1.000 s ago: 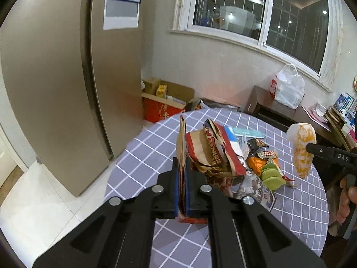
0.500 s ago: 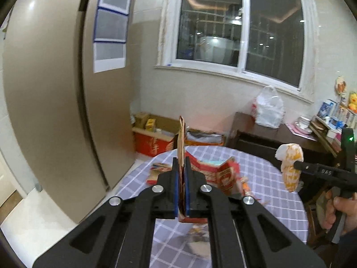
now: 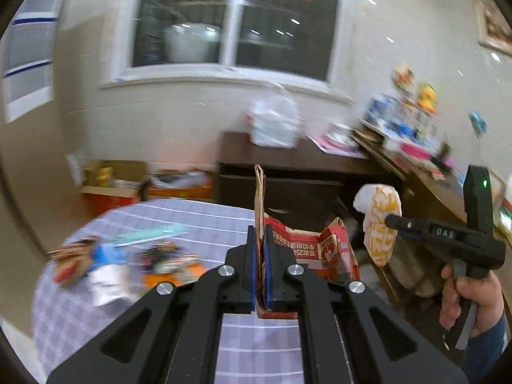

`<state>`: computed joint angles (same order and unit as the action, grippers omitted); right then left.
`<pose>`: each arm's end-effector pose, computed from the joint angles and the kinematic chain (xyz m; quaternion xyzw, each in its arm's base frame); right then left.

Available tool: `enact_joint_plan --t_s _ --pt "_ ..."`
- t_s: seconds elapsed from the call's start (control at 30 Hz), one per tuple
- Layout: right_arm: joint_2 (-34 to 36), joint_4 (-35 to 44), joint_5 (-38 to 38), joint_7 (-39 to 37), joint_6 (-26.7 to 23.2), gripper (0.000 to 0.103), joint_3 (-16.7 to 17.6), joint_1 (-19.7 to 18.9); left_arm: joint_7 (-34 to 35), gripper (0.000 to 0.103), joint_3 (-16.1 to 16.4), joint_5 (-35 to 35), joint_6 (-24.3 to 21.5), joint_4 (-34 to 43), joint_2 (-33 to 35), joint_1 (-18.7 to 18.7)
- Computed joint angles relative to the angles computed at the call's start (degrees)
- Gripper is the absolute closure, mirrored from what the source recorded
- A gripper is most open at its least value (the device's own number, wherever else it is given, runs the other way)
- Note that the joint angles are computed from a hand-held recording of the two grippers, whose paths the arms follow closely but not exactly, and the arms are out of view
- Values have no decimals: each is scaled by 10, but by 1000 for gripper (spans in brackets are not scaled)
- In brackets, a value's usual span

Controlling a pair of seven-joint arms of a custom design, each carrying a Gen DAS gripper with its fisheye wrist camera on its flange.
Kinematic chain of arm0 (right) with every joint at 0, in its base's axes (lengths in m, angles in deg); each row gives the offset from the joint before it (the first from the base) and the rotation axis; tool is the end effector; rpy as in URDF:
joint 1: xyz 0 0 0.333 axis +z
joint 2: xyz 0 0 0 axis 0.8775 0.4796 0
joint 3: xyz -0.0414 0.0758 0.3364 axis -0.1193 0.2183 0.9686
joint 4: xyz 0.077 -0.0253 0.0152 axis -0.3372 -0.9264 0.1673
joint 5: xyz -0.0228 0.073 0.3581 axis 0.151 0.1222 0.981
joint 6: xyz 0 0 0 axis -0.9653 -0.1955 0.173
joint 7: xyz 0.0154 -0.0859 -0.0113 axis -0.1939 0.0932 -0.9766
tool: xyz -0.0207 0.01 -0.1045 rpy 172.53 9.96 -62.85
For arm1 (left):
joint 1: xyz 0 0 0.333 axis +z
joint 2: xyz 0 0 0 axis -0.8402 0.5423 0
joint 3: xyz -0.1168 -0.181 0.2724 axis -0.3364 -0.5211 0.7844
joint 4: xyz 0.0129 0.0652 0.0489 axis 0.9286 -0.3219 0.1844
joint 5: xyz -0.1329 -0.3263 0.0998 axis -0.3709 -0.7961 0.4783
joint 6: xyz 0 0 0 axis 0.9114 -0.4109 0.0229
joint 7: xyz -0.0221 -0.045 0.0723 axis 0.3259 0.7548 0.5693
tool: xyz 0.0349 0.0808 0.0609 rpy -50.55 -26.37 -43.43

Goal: Collect trash
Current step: 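Carry both held bags to the blue wastebasket and open both tools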

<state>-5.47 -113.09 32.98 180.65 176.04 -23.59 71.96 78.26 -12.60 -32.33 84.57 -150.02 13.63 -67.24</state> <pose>0.3834 0.2692 0.6358 -0.4948 0.7332 -0.1478 0.4425 0.4337 -0.0204 0.6769 -0.4736 0.7382 -0.4368 0.2000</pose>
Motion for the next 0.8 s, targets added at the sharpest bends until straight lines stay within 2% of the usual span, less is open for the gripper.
enact_joint_plan --t_s 0.2,0.33,0.57,0.8 --pt "-98 -121 39 20 -9 70 -30 -25 7 99 -53 1 -22 2 45 -40" --pt "-131 -187 81 18 -5 70 -44 -34 1 99 -97 29 -24 2 85 -57" --pt "-136 -262 144 -2 20 70 -66 -39 -51 99 -157 116 -27 22 170 -70" --pt "-112 -299 192 -38 45 70 -90 -40 -112 98 -192 194 -26 54 242 -82"
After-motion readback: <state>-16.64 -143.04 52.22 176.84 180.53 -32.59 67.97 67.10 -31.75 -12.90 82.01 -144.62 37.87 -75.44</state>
